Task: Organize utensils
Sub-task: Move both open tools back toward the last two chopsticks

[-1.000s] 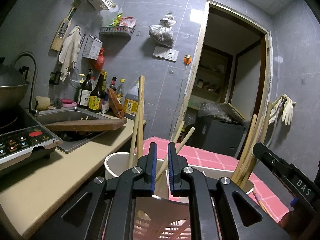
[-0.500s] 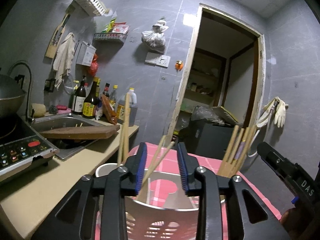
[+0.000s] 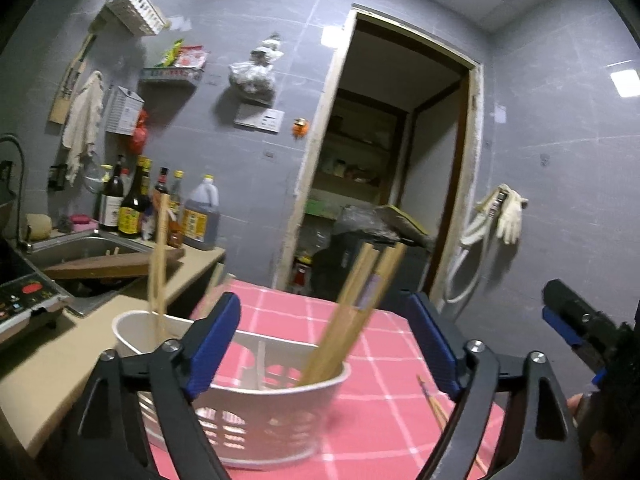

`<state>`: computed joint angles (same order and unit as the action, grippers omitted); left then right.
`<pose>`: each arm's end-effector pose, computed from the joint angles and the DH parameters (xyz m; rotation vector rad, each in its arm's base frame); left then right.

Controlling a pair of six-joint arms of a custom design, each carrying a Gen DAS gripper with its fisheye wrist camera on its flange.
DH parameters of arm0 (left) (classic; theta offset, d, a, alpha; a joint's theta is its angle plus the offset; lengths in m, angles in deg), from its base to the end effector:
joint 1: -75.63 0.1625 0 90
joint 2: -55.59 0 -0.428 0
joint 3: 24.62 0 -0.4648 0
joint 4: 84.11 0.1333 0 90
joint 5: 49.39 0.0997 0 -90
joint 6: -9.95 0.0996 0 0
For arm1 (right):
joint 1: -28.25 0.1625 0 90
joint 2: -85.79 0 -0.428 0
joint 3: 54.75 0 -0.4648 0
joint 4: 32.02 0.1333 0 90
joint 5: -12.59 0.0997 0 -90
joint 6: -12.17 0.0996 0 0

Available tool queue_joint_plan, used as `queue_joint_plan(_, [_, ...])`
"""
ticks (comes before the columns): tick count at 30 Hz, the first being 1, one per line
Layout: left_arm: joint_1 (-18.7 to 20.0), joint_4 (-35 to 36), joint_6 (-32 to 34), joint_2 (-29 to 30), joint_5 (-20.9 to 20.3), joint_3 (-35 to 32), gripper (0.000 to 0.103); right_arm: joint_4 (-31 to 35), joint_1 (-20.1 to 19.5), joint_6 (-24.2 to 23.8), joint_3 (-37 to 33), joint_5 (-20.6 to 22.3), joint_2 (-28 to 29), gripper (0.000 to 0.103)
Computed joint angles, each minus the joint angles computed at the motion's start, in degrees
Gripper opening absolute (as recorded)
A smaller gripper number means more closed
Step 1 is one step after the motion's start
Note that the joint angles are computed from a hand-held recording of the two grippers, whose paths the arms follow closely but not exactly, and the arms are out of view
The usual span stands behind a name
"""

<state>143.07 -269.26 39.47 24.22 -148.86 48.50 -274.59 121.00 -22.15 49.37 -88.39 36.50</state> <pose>-0.2183 -0.8303 0.0973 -1.2946 -2.3917 1.3778 0.1444 -0.6241 0.2189 0.3778 -1.7396 1.9035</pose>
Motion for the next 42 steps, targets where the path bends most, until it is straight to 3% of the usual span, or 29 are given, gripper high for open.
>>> queue_joint_plan(3, [-0.5, 1.4, 0.1, -0.8, -1.2, 1.6, 0.093, -0.8, 0.5, -1.4, 2.7, -2.3, -2.5, 0.103])
queue_joint_plan(12, [-2.2, 8.6, 1.9, -2.2, -2.1, 4.6, 0.099, 2.1, 1.2, -2.2, 8.2, -12.4, -8.4, 0.103])
queue_joint_plan(17, [-3.6, 13.0, 2.5, -1.2, 2.8, 4.4, 0.099, 7.3, -0.3, -1.1, 9.1, -18.2, -9.5, 0.103])
queue_joint_plan(26, [-4.8, 19.0, 2.8, 2.4, 12.0, 1.6, 0.099, 21.2, -4.3, 6.0, 9.5, -22.4, -10.4, 0.102])
queue_joint_plan(37, [-5.1, 31.7, 3.1, 6.5, 17.9, -5.1, 0.099, 41.0, -6.8, 9.8, 5.7, -24.3, -10.0, 0.056])
queue_joint_plan(42, [-5.2, 35.0, 4.3, 8.0, 18.3, -7.2, 0.096, 47.0, -7.7, 11.7, 4.3, -23.5, -10.3, 0.046])
